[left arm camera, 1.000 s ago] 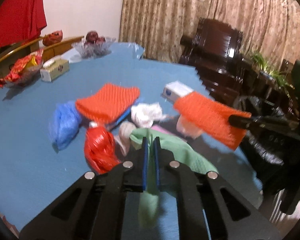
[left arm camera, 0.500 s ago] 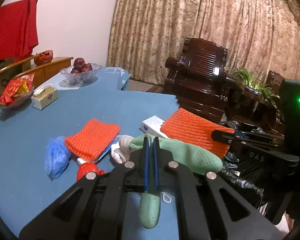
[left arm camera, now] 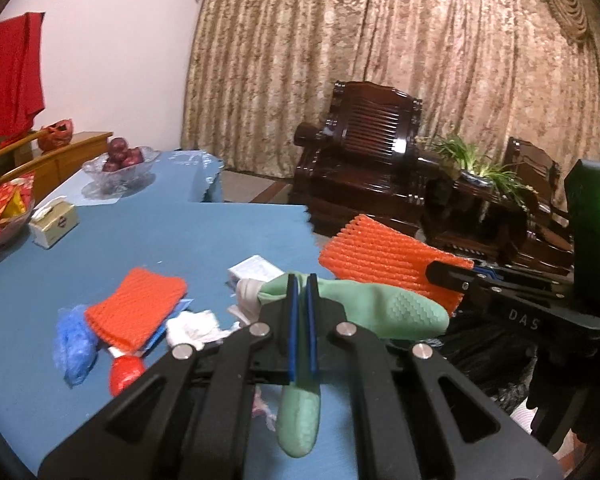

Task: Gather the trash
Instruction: 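Lift the held glove and foam net off the table, then move both tools over the bin and release the glove and foam net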

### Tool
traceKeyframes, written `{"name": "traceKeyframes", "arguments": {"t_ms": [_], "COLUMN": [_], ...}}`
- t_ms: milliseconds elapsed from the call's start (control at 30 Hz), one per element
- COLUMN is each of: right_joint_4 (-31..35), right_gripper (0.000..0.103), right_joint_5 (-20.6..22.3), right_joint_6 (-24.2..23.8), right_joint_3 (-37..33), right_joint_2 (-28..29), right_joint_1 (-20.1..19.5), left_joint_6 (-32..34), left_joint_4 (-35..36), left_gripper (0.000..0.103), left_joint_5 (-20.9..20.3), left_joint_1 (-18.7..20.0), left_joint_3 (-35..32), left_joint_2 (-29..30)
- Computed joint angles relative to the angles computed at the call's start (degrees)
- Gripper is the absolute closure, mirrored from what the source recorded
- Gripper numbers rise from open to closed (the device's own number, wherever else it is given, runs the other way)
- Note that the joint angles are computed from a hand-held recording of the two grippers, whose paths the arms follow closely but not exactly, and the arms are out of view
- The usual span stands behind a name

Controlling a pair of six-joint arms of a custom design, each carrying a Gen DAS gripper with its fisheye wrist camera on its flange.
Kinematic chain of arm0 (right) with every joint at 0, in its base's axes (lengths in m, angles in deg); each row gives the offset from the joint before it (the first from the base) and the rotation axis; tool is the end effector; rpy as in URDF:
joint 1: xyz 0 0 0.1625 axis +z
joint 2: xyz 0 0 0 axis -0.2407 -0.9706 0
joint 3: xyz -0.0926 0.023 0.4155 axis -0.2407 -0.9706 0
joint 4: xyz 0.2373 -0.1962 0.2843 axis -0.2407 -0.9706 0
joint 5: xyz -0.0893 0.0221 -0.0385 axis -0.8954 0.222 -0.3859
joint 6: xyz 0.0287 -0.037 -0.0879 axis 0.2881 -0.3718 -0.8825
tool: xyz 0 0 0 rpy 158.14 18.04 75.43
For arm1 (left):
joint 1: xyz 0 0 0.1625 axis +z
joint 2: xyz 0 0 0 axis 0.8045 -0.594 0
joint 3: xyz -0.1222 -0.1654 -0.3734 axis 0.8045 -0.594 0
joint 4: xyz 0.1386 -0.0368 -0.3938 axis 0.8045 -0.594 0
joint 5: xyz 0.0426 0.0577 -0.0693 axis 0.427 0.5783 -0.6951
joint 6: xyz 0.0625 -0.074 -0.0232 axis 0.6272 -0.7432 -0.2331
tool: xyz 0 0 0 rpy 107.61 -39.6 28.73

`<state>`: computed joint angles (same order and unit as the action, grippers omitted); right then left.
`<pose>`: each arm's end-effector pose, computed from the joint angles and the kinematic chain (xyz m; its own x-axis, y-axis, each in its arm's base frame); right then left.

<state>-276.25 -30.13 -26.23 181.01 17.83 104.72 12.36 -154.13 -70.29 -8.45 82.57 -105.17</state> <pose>0.1178 -0.5241 0.1955 -0.8187 -0.1651 0.5499 -0.5316 0.5798 -0.6174 -0.2396 -0.5174 0.0810 -0.7479 0.3428 -0.5685 0.6588 0.4891 -0.5716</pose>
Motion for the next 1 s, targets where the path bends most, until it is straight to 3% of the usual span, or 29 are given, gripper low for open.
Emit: {"name": "traceKeyframes", "arguments": {"t_ms": [633, 1000], "right_joint_4": [-6.80, -7.81], "right_gripper": [0.092, 0.089], "right_joint_5": [-5.08, -6.59], "right_joint_6": [-0.92, 0.25], "right_joint_3": [6.36, 7.36], "right_joint_2": [-10.79, -11.93], "right_joint_1": [-8.46, -14.02], "left_joint_6": [2.69, 2.13], "left_joint_4": [7.02, 14.08], "left_gripper": [0.100, 0.097], "left_joint_5": [-11.31, -14.88], "left_joint_1": [-1.30, -0.70], "left_joint_3": [-12.75, -20.47], "left_joint_2": [12.93, 19.37]}}
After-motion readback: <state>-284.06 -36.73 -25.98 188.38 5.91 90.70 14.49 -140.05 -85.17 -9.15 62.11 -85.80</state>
